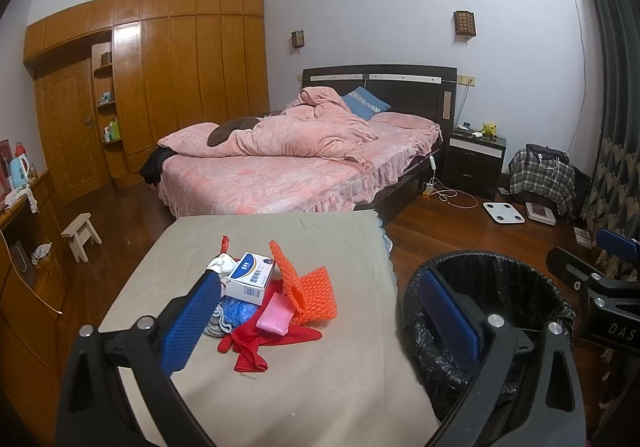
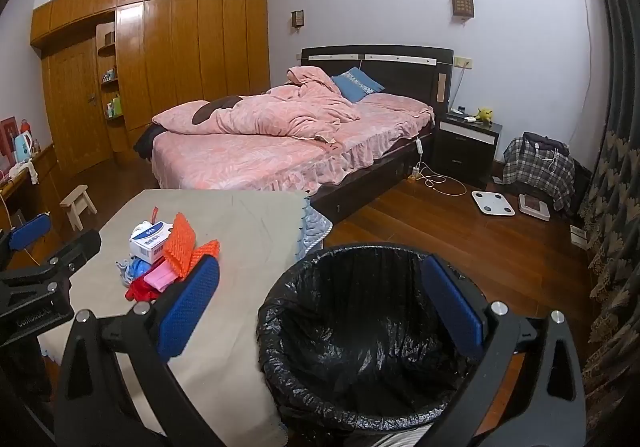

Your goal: Collect trash

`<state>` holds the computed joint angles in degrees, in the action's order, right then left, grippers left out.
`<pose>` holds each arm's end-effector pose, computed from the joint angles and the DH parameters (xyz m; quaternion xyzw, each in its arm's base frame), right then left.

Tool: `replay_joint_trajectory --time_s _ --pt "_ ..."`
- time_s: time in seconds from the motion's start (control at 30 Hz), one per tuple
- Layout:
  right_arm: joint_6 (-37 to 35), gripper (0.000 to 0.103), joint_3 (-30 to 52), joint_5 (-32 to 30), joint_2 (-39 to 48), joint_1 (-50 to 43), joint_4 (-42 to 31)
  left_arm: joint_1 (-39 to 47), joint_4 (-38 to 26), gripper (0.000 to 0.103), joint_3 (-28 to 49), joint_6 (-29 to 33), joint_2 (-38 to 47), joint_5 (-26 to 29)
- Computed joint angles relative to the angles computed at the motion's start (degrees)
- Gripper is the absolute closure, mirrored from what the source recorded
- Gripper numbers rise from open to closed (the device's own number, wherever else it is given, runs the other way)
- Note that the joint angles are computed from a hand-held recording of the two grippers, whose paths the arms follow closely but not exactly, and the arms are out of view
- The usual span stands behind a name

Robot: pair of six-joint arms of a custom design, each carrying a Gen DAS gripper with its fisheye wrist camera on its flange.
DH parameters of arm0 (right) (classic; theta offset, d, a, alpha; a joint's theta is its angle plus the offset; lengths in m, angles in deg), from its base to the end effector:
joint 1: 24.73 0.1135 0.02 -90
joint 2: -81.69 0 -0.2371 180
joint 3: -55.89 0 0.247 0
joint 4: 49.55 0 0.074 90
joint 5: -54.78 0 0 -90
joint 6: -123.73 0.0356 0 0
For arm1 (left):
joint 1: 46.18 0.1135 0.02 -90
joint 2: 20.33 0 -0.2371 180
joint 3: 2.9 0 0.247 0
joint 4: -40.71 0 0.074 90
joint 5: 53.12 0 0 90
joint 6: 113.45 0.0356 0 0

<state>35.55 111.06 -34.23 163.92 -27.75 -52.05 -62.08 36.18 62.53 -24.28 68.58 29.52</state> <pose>0.3028 -0.0166 0.1820 0.0408 0.8631 -0.0127 0.5032 0.3268 -0.0884 0.2008 0.0794 0.8524 -0.0203 0.5164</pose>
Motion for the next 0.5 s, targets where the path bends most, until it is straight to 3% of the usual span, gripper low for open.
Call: replay_joint_trajectory --time_s 0.5 --pt "-0.1 0.005 -0.2 0.4 0.7 0.4 0.7 0.2 -1.3 0.006 1.6 0.1 0.7 0.1"
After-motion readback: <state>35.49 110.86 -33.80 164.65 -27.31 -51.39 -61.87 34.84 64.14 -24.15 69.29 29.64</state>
